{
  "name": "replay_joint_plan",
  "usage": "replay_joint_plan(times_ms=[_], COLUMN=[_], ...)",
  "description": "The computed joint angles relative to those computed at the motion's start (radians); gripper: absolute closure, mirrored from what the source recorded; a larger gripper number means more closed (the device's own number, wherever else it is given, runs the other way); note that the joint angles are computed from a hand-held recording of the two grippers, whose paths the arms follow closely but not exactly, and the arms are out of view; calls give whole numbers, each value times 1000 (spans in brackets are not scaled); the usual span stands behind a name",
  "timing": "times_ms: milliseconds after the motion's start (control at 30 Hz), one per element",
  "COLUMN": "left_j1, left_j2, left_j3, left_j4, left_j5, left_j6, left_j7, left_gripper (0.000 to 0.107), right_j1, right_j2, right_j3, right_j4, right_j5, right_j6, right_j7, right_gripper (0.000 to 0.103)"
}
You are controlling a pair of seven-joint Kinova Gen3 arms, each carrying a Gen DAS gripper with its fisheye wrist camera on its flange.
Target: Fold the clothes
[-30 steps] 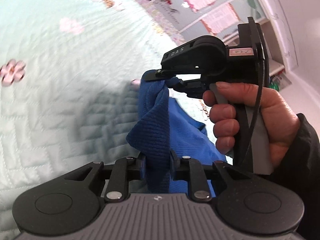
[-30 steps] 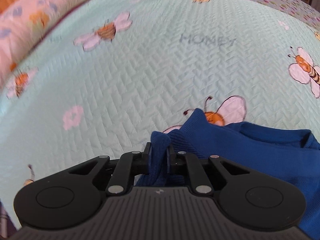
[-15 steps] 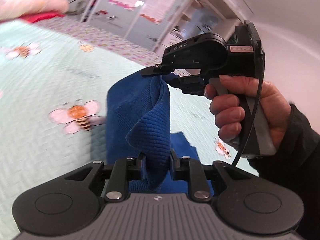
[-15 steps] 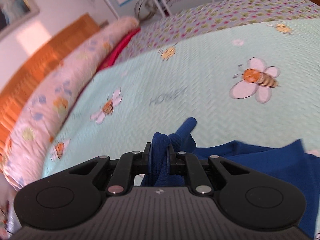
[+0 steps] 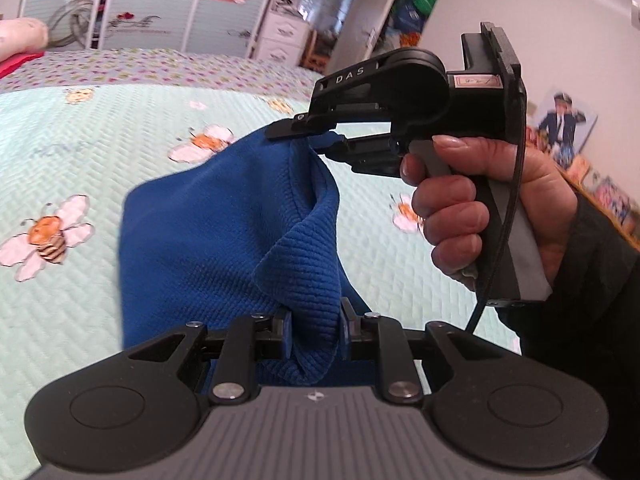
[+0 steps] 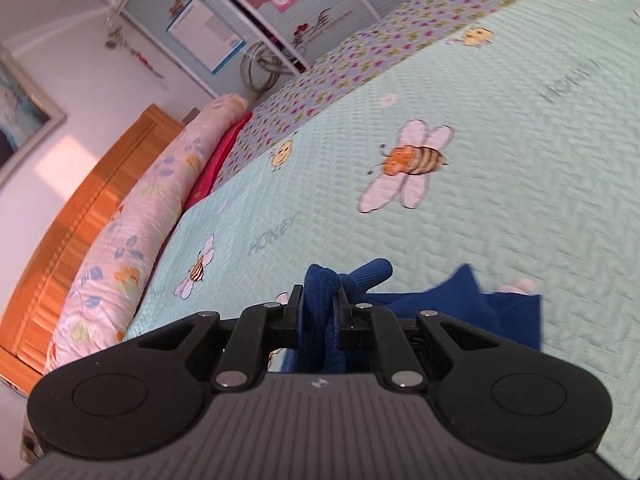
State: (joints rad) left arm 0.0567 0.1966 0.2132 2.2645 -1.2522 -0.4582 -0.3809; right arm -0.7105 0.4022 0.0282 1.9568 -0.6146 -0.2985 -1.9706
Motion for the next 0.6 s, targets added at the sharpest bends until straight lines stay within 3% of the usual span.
replay_joint_plan(times_ms=[67, 233, 600], left_j1=[22, 34, 38], left_j2=[13, 38, 88], left_j3=[11, 54, 140], left_j4=[-10, -36, -86], left_j5=[18, 28, -26], left_j6=[28, 78, 180], left_j7=[-16, -25, 9], left_gripper=[85, 85, 85], right_j1=[72, 171, 225], right_j2=[3, 13, 33], right_j3=[-71, -150, -171], right_j4=[40, 110, 206], right_j5=[71, 190, 287], right_j6=[-55, -143, -236], right_j7=[-67, -197, -335], right_gripper=[91, 91, 91])
